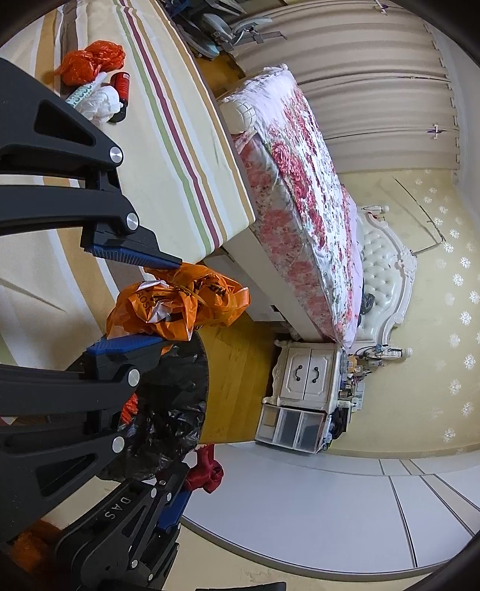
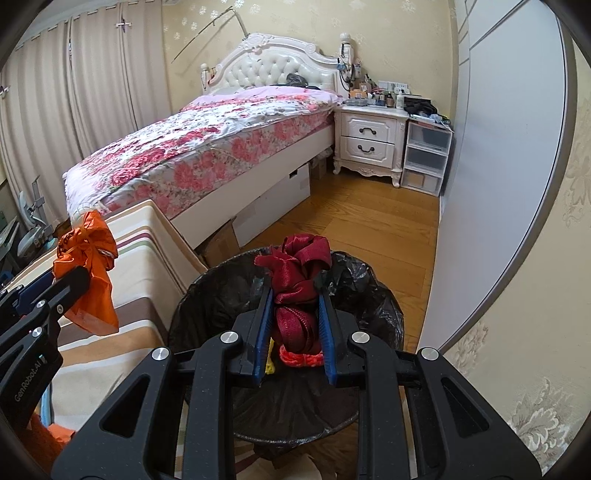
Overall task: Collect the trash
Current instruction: 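Carry the bag and ribbon over the bin and open both tools to drop them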
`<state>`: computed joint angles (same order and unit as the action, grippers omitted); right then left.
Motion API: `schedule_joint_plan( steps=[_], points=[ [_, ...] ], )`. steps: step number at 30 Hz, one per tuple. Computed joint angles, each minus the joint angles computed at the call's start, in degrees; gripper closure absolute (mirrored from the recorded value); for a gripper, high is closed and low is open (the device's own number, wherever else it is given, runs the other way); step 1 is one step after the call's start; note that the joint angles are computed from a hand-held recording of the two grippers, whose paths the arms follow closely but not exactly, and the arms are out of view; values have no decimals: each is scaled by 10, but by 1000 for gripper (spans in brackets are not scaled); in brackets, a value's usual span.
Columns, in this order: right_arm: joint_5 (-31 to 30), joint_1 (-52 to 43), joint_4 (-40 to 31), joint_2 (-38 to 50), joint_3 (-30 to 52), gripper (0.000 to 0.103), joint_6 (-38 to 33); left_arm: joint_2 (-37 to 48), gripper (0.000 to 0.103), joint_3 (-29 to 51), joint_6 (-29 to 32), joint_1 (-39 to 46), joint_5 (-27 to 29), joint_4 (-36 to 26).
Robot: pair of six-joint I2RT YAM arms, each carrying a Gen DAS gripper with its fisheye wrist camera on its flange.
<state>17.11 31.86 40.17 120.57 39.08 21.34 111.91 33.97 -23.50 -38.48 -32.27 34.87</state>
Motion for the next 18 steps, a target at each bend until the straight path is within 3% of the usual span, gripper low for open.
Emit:
schedule_joint_plan(
  steps=[18],
  points=[
    [-33, -43, -5, 47, 37, 80, 5, 79, 68, 101, 30, 14, 17, -50]
  ],
)
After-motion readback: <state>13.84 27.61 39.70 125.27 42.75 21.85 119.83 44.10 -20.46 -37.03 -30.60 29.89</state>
